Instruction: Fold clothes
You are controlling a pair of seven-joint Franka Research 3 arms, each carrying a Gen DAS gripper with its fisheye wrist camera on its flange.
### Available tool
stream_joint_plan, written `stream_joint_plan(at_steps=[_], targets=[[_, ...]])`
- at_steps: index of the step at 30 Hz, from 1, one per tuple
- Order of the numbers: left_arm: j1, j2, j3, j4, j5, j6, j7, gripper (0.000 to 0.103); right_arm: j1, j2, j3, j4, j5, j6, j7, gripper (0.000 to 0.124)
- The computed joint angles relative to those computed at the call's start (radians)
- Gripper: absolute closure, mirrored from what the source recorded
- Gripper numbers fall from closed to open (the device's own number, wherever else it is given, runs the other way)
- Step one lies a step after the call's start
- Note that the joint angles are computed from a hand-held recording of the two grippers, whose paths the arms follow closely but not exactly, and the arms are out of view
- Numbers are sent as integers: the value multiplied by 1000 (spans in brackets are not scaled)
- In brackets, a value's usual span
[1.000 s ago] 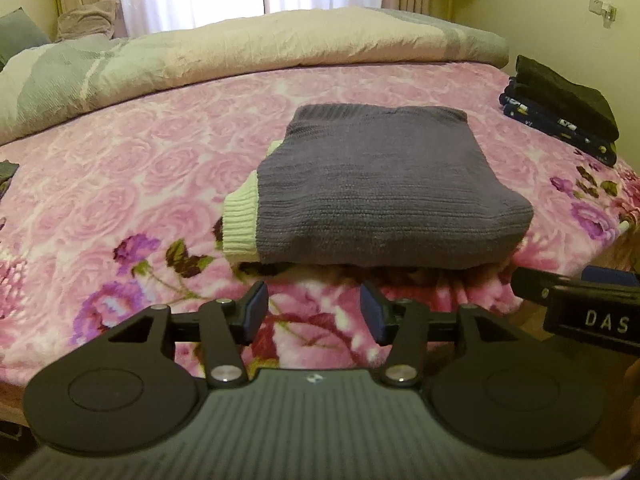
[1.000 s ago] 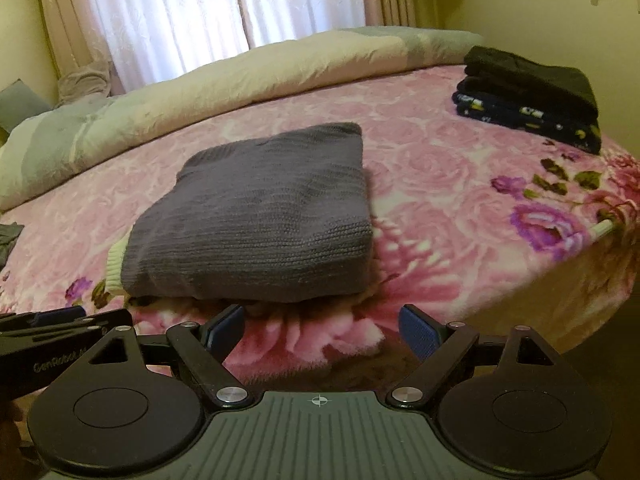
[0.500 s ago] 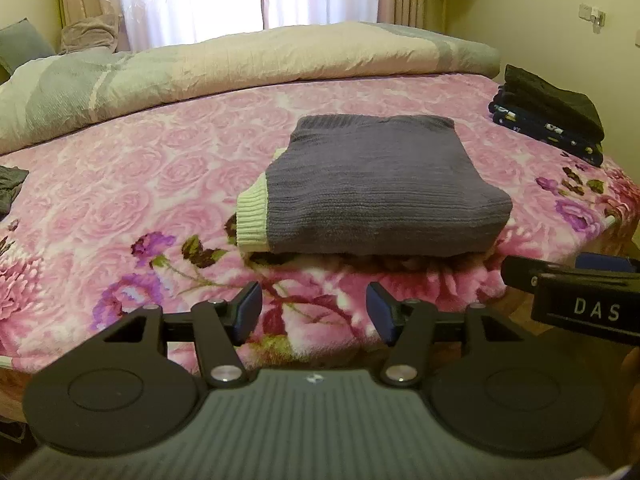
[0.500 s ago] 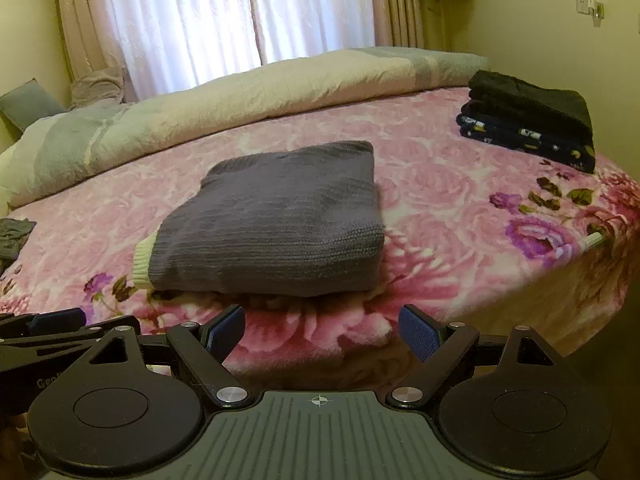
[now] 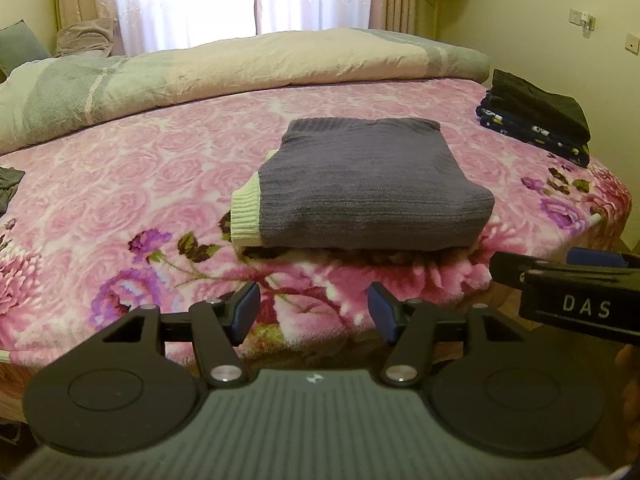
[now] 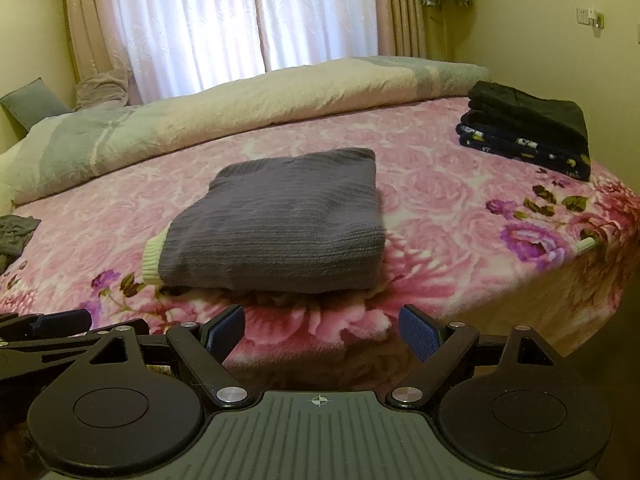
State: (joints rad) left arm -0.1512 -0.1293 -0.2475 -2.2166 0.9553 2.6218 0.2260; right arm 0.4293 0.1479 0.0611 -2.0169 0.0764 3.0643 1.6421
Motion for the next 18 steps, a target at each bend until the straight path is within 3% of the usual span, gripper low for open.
stream_joint_plan(at_steps=[18], targets=[[-5,70,23,34,-50,31,42,47,2,51,-20,46,-12,-34,19,37]])
